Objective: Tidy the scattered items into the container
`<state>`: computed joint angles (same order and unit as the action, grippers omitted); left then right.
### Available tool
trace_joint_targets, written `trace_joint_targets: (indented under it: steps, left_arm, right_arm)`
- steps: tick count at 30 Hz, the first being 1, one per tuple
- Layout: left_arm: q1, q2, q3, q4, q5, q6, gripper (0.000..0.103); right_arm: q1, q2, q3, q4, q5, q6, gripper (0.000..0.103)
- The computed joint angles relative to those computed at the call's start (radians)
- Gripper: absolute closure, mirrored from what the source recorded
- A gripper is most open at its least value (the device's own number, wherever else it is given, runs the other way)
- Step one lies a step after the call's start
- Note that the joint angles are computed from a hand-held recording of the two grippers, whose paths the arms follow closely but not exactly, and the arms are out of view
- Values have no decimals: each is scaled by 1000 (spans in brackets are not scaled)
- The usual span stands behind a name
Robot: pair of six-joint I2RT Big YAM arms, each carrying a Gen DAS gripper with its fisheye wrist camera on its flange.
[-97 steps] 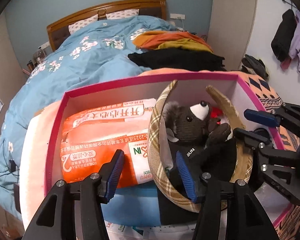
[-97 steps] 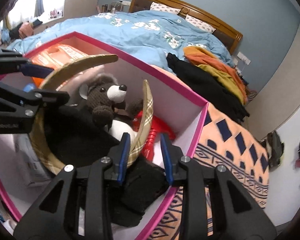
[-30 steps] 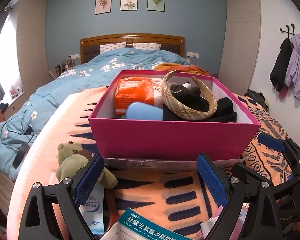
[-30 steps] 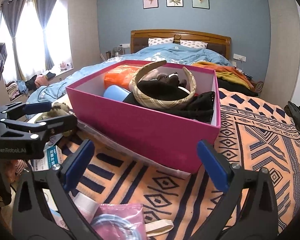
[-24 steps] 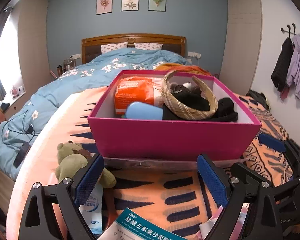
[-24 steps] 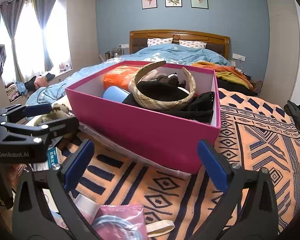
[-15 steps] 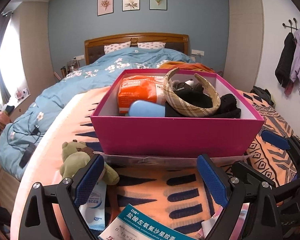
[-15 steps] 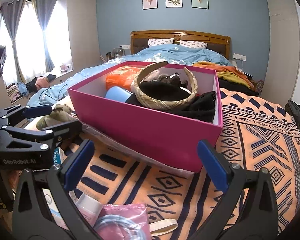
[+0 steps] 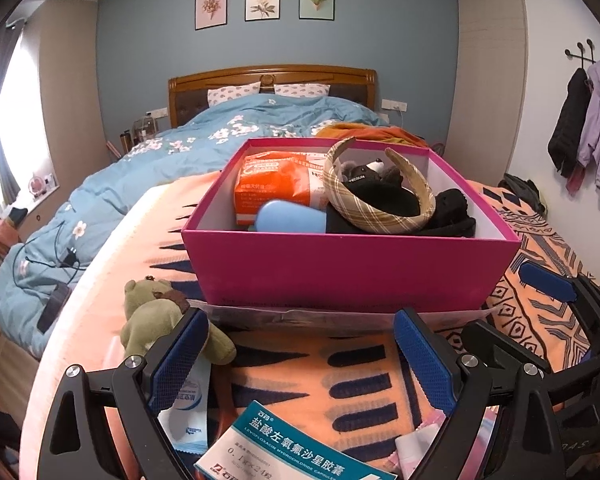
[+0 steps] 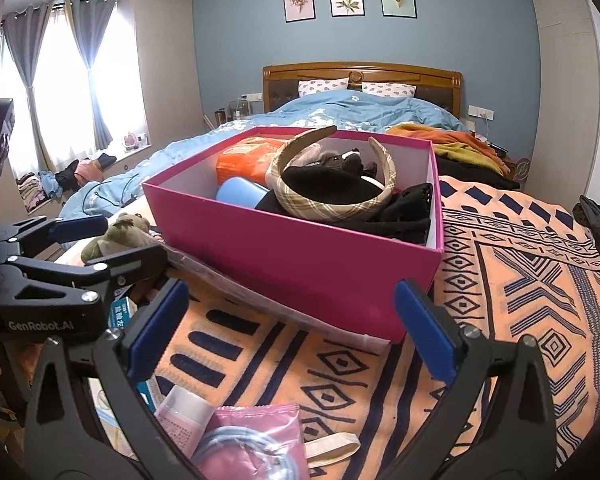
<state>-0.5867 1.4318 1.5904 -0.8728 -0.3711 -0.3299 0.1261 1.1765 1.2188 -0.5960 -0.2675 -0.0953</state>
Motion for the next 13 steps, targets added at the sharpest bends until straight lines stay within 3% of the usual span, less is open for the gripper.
trace_joint_targets:
  steps: [7, 13]
  left_arm:
    - [-3, -27, -38, 61, -8, 14, 7]
    - [-1, -36, -45, 61, -8, -3, 7]
  right_arm:
    - [-2, -1, 0, -2, -5, 4, 0]
    - [0, -6, -4, 1, -5, 5, 0]
